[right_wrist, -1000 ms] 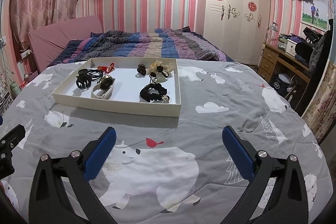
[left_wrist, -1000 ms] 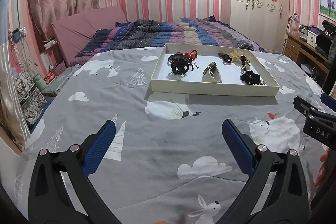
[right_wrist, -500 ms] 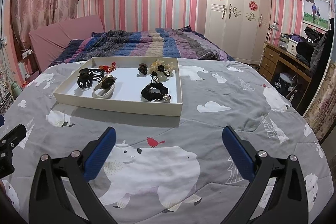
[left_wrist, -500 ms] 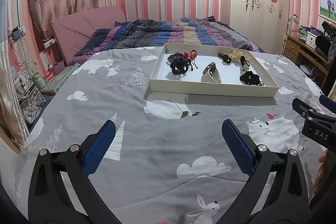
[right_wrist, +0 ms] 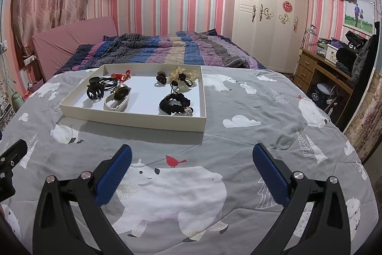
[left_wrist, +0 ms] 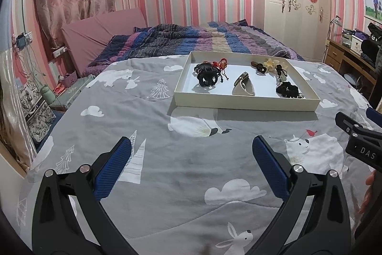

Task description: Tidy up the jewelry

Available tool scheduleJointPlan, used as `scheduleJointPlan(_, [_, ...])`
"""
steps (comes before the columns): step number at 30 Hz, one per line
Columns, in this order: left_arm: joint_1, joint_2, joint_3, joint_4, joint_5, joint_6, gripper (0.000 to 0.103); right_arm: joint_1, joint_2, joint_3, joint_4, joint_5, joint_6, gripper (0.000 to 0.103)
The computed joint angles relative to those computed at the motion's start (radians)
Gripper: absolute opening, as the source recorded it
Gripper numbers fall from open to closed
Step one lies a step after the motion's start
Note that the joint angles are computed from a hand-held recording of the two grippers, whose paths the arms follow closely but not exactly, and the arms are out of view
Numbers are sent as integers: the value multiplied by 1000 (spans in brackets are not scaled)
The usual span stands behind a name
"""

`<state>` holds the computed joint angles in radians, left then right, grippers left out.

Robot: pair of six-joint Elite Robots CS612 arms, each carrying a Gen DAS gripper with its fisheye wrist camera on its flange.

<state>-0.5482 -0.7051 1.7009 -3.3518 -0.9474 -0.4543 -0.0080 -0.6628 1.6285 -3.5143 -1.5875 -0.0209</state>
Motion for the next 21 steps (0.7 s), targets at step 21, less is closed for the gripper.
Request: scheduleJointPlan(21, [2, 1, -3, 16, 0, -6, 100, -1, 0, 0, 2, 0, -1, 101])
